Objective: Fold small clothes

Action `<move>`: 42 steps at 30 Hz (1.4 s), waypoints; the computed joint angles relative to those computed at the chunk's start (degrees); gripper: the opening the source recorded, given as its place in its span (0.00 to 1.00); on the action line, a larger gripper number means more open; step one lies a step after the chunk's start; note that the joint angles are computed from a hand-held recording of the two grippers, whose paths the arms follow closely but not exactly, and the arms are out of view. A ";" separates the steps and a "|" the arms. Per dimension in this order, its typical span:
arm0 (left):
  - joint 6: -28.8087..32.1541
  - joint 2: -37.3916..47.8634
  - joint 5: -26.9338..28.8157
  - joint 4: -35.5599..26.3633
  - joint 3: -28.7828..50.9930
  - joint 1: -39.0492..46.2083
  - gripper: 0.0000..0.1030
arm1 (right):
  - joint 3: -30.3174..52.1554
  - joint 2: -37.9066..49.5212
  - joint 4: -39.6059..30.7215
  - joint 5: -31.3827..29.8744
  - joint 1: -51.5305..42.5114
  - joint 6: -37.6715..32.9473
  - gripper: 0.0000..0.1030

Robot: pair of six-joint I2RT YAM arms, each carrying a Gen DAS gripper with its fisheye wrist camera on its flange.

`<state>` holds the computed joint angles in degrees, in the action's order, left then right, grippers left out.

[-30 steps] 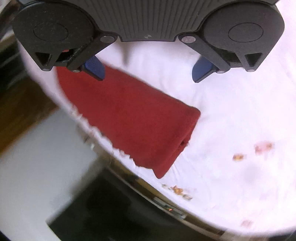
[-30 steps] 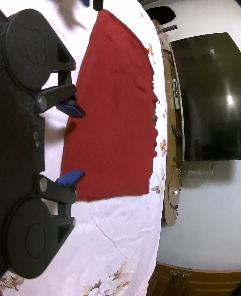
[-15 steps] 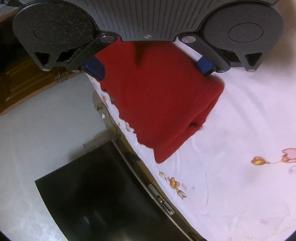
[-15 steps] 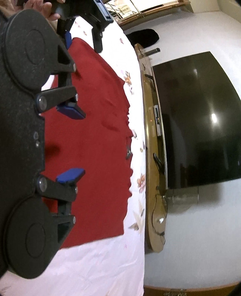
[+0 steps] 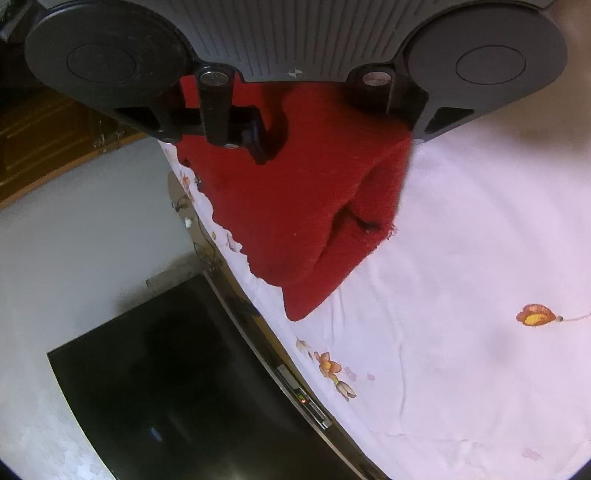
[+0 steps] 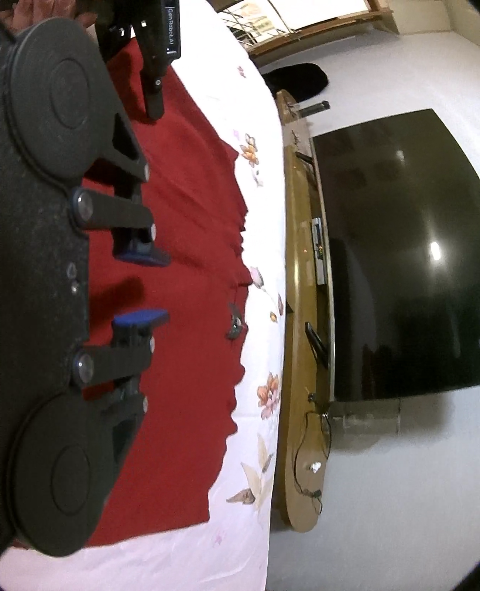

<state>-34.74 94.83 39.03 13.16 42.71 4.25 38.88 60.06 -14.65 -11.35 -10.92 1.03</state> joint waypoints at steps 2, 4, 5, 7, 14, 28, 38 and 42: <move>0.62 0.29 0.69 0.61 -0.37 0.66 0.17 | -0.18 1.33 0.91 -0.28 0.54 -0.28 0.17; 0.66 0.98 1.92 2.19 -0.98 1.46 0.12 | -0.56 2.74 1.84 1.58 1.71 -0.85 0.17; 0.69 1.69 2.21 3.05 -0.91 1.57 0.11 | -0.80 4.00 2.13 1.96 2.00 -1.21 0.17; 1.74 2.36 2.67 4.34 -1.13 1.80 0.10 | -3.13 5.62 5.53 3.50 2.65 -2.71 0.16; 2.01 2.24 4.44 10.25 -2.32 1.97 0.10 | -4.20 4.89 6.55 5.07 3.56 -2.92 0.16; -3.15 0.25 8.96 8.84 2.76 0.10 0.09 | -4.51 5.55 7.62 -0.11 0.05 1.17 0.16; 5.74 -5.54 9.07 2.15 11.56 -15.15 0.09 | -2.18 7.77 5.88 -7.44 -4.76 2.75 0.16; 12.09 -1.16 6.53 -4.58 16.77 -23.57 0.09 | -1.21 6.98 2.71 -22.17 -18.79 8.90 0.27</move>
<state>-22.65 93.66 45.57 8.58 59.48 -19.32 37.67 67.04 -11.93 -33.51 -29.70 9.93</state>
